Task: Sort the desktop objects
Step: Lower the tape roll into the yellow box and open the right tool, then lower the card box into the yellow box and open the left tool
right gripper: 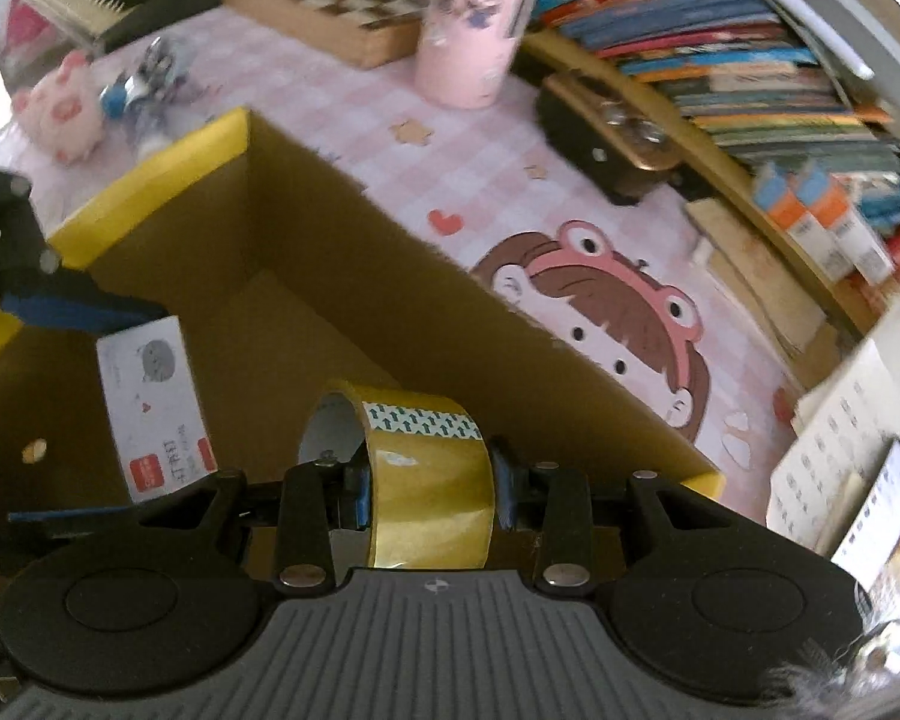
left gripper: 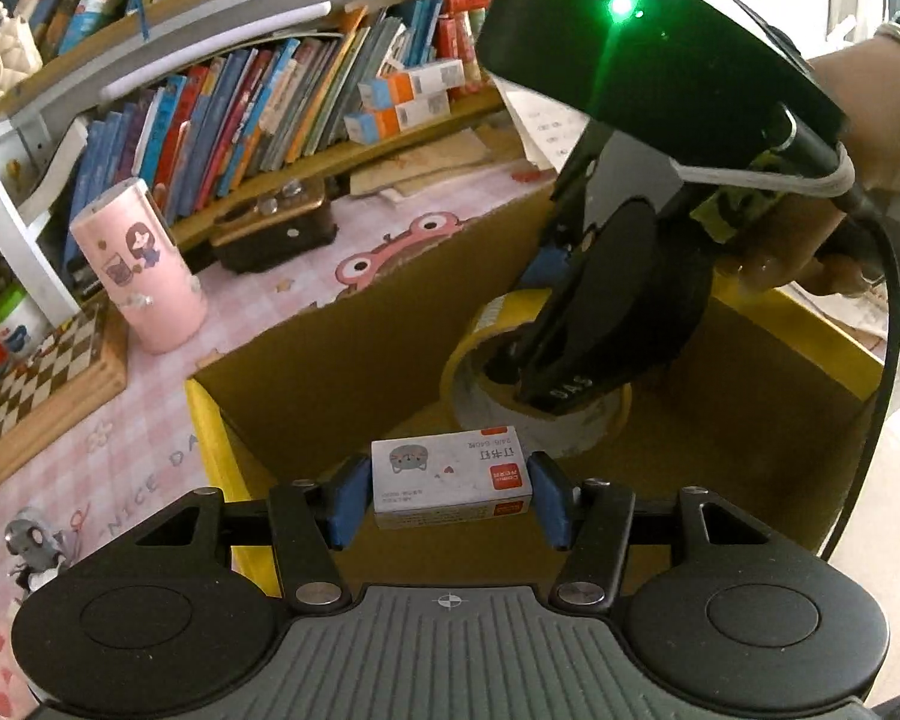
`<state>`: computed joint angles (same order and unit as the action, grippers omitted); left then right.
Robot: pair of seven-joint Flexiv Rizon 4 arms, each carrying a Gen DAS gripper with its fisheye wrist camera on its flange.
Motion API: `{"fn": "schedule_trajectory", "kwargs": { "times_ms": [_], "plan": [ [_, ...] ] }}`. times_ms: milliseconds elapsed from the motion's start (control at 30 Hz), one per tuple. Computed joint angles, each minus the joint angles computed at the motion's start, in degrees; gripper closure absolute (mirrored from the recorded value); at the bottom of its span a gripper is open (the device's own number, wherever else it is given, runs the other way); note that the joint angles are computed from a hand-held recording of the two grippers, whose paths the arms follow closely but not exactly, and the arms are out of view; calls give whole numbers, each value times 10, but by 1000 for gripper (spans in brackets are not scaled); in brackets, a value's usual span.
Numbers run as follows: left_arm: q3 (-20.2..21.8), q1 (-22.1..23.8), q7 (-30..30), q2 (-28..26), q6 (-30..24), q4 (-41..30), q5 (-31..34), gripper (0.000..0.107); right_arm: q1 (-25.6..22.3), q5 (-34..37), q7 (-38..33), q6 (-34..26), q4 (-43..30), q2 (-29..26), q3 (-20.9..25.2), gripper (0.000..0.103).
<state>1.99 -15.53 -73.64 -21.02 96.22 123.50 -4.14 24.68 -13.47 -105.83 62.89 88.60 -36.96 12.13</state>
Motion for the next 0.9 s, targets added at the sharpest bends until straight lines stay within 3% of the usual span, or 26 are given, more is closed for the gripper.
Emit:
{"fn": "schedule_trajectory", "kwargs": {
  "times_ms": [167,367,600,900],
  "plan": [
    [17,-14,-11,-5,17,-1,1,32,0,2,-27,-28,-17,-11,8,69],
    [8,-8,-19,-1,69,19,-7,23,4,11,-31,-47,-36,-22,6,69],
    [-14,14,-29,20,128,57,-27,21,6,20,-26,-46,-49,-31,4,69],
    [-8,8,-33,53,201,115,-63,12,-2,37,-13,-11,-38,-13,9,52]
  ]
}}
